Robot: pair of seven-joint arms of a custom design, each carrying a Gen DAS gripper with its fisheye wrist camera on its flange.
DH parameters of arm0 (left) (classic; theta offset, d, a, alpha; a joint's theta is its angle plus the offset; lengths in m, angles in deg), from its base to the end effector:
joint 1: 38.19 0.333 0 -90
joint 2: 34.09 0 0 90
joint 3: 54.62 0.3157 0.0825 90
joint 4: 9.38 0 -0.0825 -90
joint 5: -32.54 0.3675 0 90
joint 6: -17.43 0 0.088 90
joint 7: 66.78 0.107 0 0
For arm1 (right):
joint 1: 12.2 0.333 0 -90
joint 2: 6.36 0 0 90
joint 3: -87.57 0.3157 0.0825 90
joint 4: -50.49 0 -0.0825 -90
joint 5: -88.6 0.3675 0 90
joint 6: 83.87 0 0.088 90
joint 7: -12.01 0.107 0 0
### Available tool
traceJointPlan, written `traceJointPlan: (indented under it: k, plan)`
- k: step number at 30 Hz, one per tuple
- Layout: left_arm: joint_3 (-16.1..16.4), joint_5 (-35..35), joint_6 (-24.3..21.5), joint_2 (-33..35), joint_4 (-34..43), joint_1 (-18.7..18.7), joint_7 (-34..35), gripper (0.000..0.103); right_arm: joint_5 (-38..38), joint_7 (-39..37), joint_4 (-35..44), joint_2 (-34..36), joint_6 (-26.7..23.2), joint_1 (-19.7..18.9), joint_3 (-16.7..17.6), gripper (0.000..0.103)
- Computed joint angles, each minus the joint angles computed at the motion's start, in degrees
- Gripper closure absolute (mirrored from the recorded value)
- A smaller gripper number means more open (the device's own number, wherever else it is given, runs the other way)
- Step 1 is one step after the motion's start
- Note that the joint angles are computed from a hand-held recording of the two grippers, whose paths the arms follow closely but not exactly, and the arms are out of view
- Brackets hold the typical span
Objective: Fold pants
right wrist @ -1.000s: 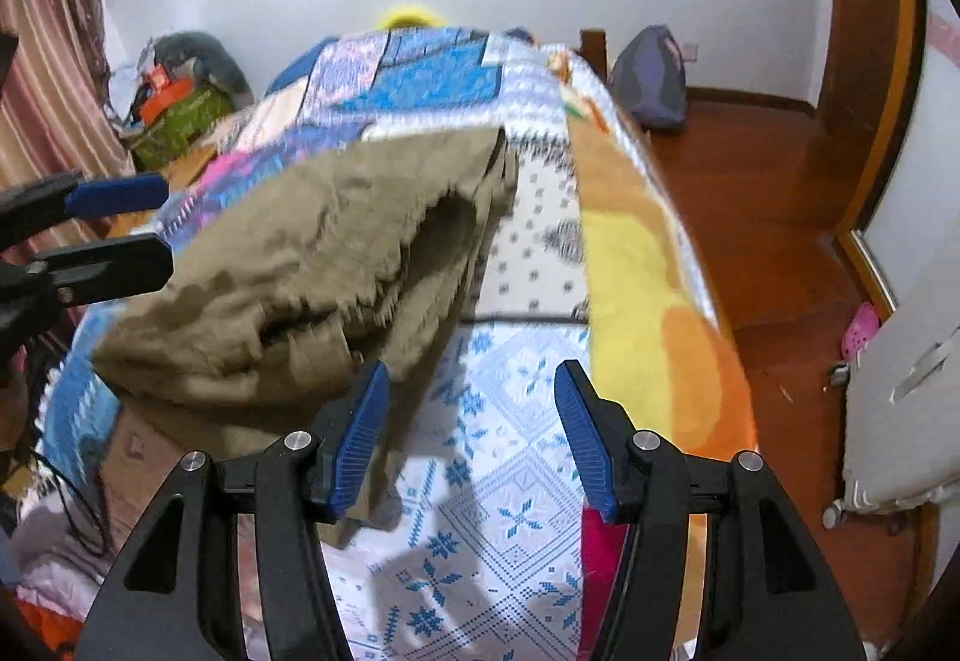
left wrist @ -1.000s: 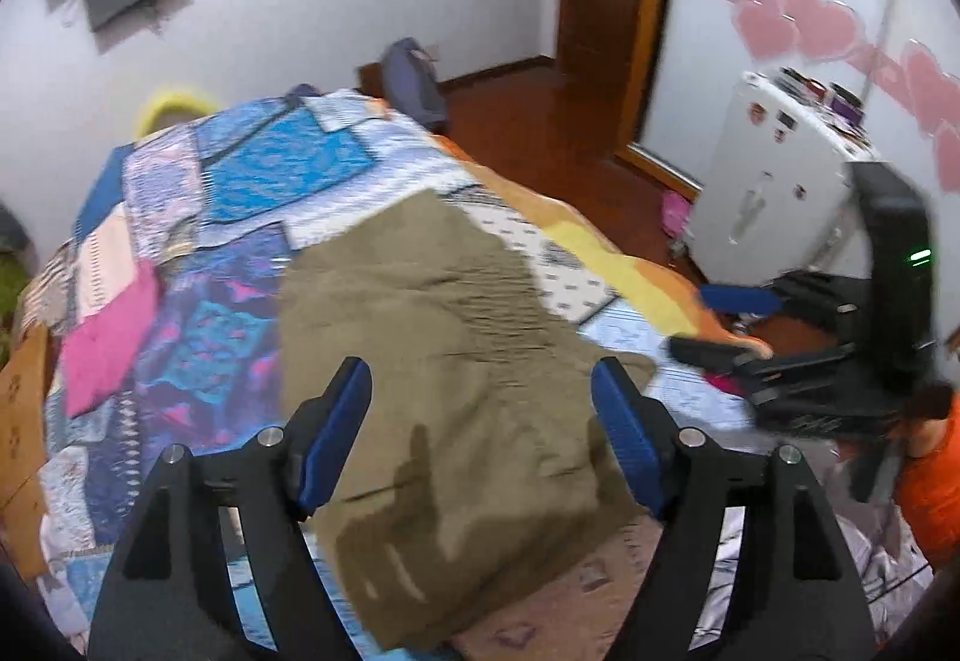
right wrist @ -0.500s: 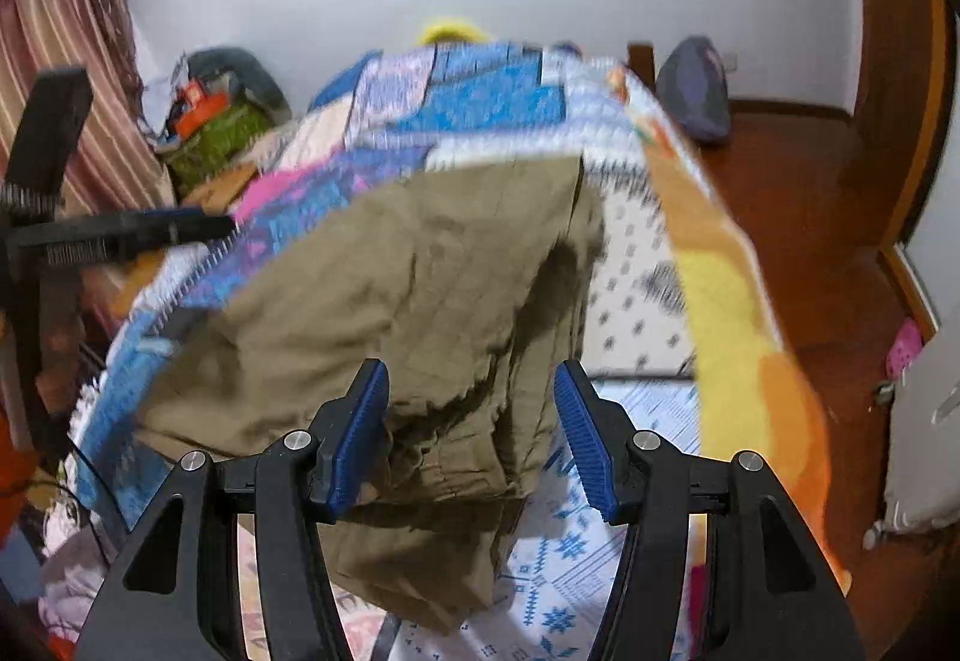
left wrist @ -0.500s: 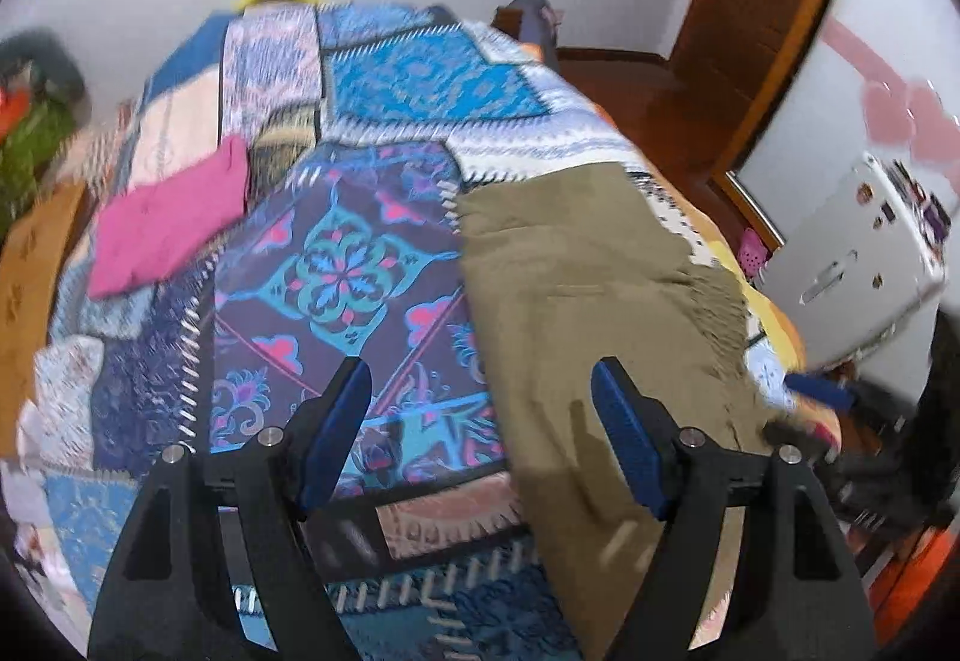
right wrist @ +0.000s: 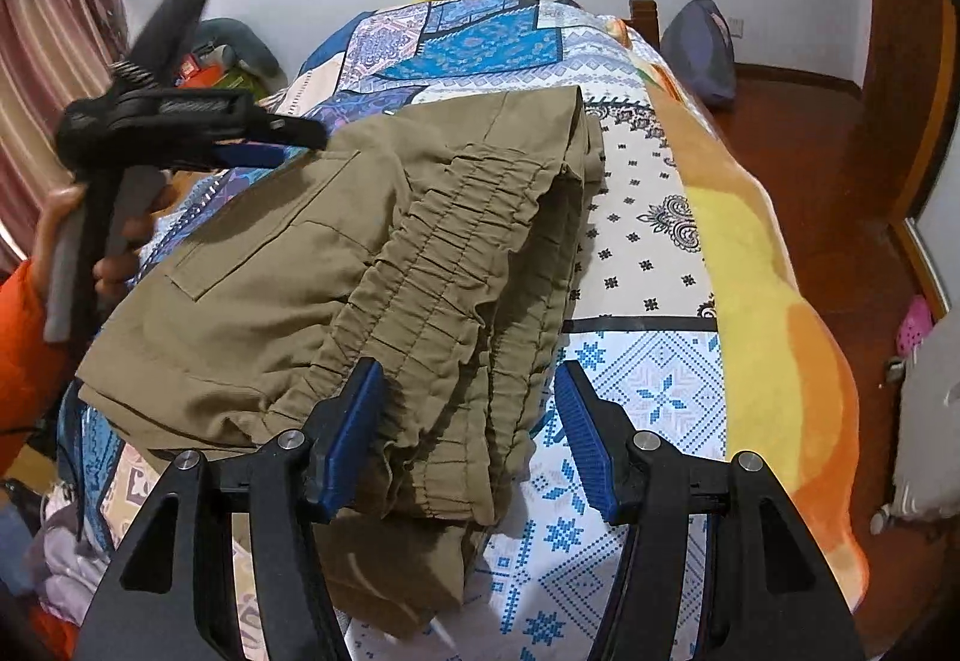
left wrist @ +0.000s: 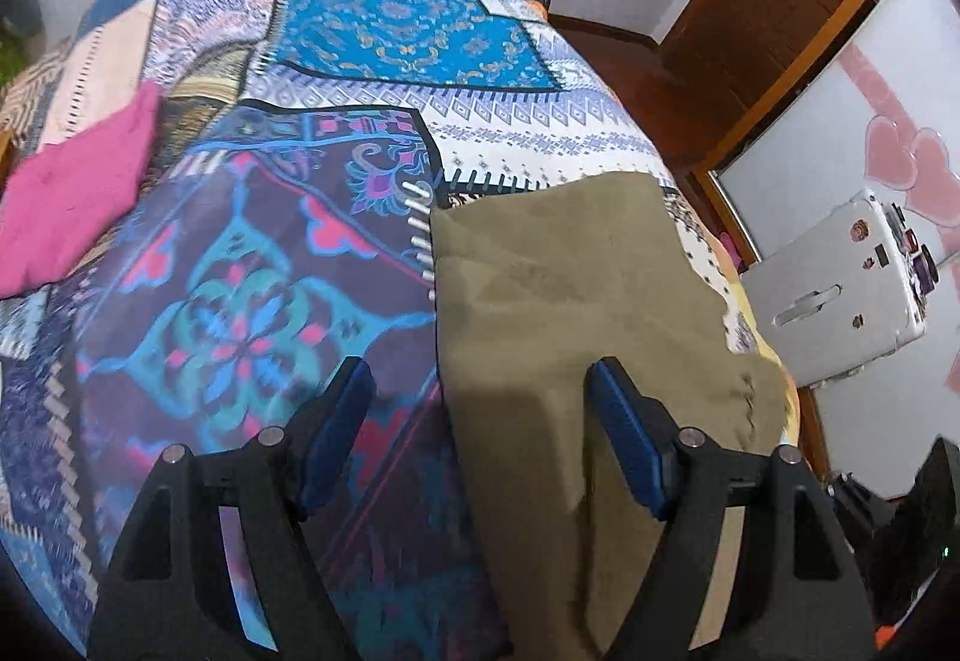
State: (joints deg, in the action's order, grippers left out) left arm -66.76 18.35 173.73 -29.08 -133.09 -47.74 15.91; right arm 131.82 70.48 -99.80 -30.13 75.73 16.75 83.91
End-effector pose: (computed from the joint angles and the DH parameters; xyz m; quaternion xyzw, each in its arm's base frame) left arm 0.5382 -0.2019 0.4207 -0.6696 0.6990 -0.2465 0.0477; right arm 0.3913 0.1498 0.4501 -0.7679 0.5370 -0.0377 0.3473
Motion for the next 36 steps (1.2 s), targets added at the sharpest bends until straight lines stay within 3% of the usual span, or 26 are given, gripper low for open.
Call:
traceJointPlan:
  k: [6,8,12,14,19,24,28,31,36]
  plan:
    - [-0.30,0.39,-0.02,6.66,6.11,0.49,1.24,0.046,1.23,-1.99,0.72,0.63,-1.04,0.19,-0.74,0.047]
    - [-0.57,0.85,-0.29,8.10,7.62,0.65,1.41,0.074,2.19,-2.69,1.19,1.28,-1.09,0.18,-0.82,0.047]
    - [-1.99,-2.45,-0.30,9.11,8.42,2.20,3.94,0.084,3.15,-3.25,1.56,1.93,-0.83,-0.45,-0.36,0.047]
    - [-1.96,-3.44,0.24,8.54,7.73,2.53,4.20,0.096,3.26,-3.43,1.68,1.93,-1.13,-0.81,-0.13,0.047]
    - [-0.87,-2.61,-0.20,4.82,4.33,2.47,3.07,0.098,-1.76,0.21,1.55,1.39,-0.48,-3.28,2.35,0.046]
    - [0.93,2.67,1.36,-3.78,-3.92,1.56,0.01,0.099,-9.23,6.54,0.71,0.18,1.66,-5.07,3.91,0.044]
    - [1.53,8.53,3.67,-12.47,-12.20,1.82,-5.45,0.100,-10.61,8.31,0.14,-1.43,1.87,-3.61,2.26,0.044]
    - [0.31,15.88,4.02,-19.65,-18.53,4.35,-13.11,0.103,-11.59,9.31,0.17,-2.16,2.23,-2.59,1.82,0.044]
    - [4.81,11.70,1.76,-28.71,-26.06,1.98,-11.48,0.103,-11.65,9.33,0.75,-2.51,2.51,0.08,1.18,0.044]
